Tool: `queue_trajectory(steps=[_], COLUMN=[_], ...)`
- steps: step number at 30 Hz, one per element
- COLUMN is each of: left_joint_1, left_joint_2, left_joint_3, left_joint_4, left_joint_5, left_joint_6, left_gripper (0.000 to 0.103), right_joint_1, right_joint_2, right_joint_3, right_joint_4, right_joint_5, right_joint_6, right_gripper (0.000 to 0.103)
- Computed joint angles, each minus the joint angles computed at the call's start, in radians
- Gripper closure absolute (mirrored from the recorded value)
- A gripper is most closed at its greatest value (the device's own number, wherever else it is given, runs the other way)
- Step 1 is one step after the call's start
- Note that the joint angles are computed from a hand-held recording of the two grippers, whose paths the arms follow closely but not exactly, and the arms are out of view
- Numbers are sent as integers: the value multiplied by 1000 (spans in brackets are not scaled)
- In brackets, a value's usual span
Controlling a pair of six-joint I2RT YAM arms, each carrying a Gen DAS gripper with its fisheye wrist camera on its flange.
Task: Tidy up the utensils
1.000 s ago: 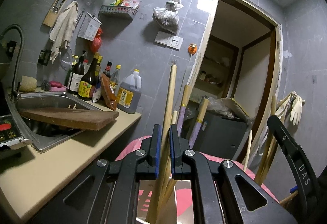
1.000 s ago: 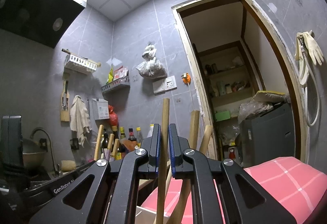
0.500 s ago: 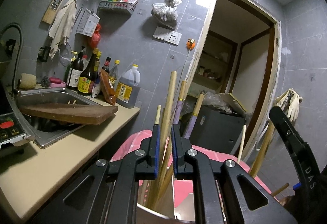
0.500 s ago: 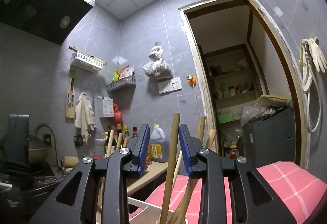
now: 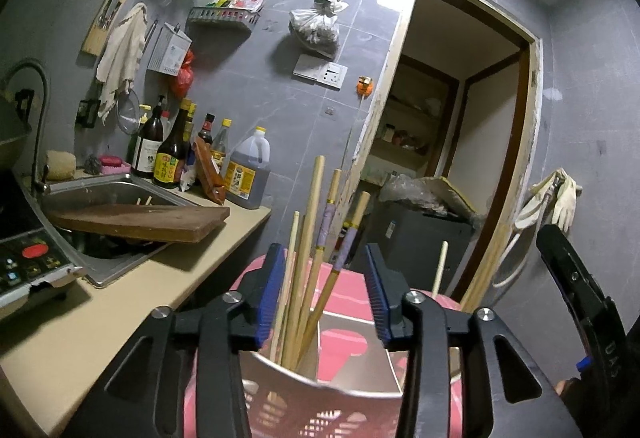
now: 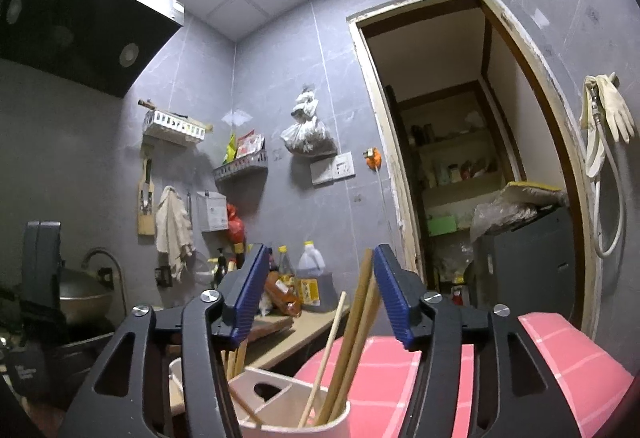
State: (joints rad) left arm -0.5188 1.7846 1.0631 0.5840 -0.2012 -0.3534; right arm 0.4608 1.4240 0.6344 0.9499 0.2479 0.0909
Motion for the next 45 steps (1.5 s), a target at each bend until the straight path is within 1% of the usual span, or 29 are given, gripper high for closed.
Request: queue_trajectory(steps=[3,4,5,7,10,11,13,14,18,20,22,25,28,30,34,39,43,45], left_joint_1=[-19,-28,-35,-50,-77,-84,-100,-108,-139,-155,-169,-187,-206,-220,-258,-296,-336,-344], left_joint_2=[-36,-52,-61,-83,-120,-129,-149,-161,-202,-223,-243,-274,-307,-328,-372,-410,-425,-434], left_joint_3=[-29,-44,-52,-72,-106,-113,-130,-141,-178,-202,-225,-261,-301,-326,-379,-426,-465,-483], left_joint_4=[-12,-16,-20,-25,-36,-41,-51,-54,-71,-73,-77,-83,-86,-91,-92,-98,-83,-77], left_joint_5=[-18,-26,-32,-48,-73,-80,-94,-100,-128,-142,-155,-168,-193,-214,-277,-348,-422,-439], left_joint_6=[16,21,25,33,43,45,49,52,62,66,68,64,57,57,57,59,70,76], left_gripper=[58,56,55,49,43,42,35,34,24,21,15,11,7,6,3,2,2,2], right_joint_1=[0,-2,-5,-9,-13,-11,-2,2,30,51,76,124,172,215,291,401,490,532], right_joint_2=[-77,-103,-125,-185,-282,-314,-373,-406,-511,-566,-609,-680,-735,-766,-810,-845,-849,-850], right_joint_3=[-24,-33,-40,-60,-88,-99,-110,-119,-129,-138,-143,-158,-166,-168,-170,-179,-187,-190], right_joint_4=[-89,-115,-137,-194,-292,-324,-393,-428,-575,-642,-701,-783,-857,-910,-999,-1075,-1117,-1141], right_joint_5=[9,10,11,15,26,31,53,57,101,135,171,233,289,342,435,569,684,738], right_joint_6=[7,14,19,37,60,63,63,63,68,73,78,84,97,107,133,176,204,227], right_gripper=[46,44,39,34,31,28,24,24,17,10,5,0,0,0,0,0,0,0])
